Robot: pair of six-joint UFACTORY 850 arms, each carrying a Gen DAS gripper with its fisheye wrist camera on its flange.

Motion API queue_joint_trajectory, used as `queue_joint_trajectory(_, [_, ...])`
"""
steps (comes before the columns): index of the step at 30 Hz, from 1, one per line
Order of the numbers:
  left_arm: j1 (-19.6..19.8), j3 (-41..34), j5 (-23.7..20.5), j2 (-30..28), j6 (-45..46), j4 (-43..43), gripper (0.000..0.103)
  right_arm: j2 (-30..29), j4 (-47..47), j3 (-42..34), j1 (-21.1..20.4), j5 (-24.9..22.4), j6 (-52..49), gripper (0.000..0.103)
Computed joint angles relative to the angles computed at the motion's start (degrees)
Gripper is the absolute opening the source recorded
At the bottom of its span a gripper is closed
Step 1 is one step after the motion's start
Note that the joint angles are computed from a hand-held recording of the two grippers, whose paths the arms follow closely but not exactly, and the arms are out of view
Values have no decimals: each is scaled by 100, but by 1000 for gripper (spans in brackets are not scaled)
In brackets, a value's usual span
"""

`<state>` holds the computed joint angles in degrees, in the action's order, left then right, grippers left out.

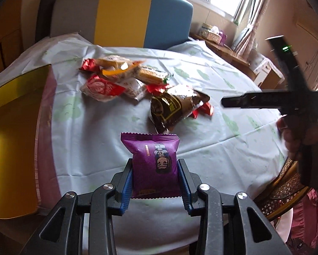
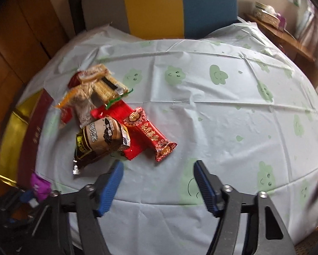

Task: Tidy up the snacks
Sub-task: 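Carry the purple candy into the gold tin with the left gripper while the right gripper grasps a red candy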

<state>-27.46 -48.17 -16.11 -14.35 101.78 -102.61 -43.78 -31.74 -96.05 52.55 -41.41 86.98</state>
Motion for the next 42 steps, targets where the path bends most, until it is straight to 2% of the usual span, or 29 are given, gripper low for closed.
queue_joint_trajectory(2, [85,67,-118,93,163,-170,39,-266,280,-370,-64,-317,-741,61])
queue_joint_trajectory(8, [354,166,-437,327,257,-422,39,-759,412,-978,-216,-698,-2287,61])
queue_joint_trajectory(12, [663,197,-587,494,149,-563,40,-913,670,-1061,-337,-429,-2810,59])
queue_joint_trajectory(15, [939,114,-574,538,-88,-590,40,-841,964,-875,-402,66,-2945,35])
queue_joint_trajectory(17, [1054,8,-356,490,-272,-568,40,-795,1134,-799,-421,207,-3045,29])
queue_joint_trajectory(19, [1175,-213,-21,320,-1016,-88,40,-794,1158,-790,-423,200,-3056,28])
queue_joint_trajectory(20, [1271,-347,3,198,-1589,320,40,-781,1176,-767,-425,222,-3048,28])
queue_joint_trajectory(24, [1596,-857,-220,-256,-3052,1357,40,-763,1236,-753,-446,243,-3095,25])
queue_joint_trajectory(31, [1559,-1875,319,-1083,-4980,3290,42,-718,1299,-766,-423,177,-3014,24])
queue_joint_trajectory(35, [1532,-2467,254,-1568,-6489,4665,43,-716,1325,-753,-453,201,-3044,24])
queue_joint_trajectory(37, [1561,-2613,97,-1682,-6499,4665,46,-718,1342,-746,-461,221,-3043,24])
queue_joint_trajectory(40, [1517,-2637,251,-1684,-6922,5099,57,-691,1362,-704,-483,264,-3036,24])
queue_joint_trajectory(42, [1508,-2545,278,-1604,-6715,4893,60,-639,1331,-624,-505,318,-2988,24])
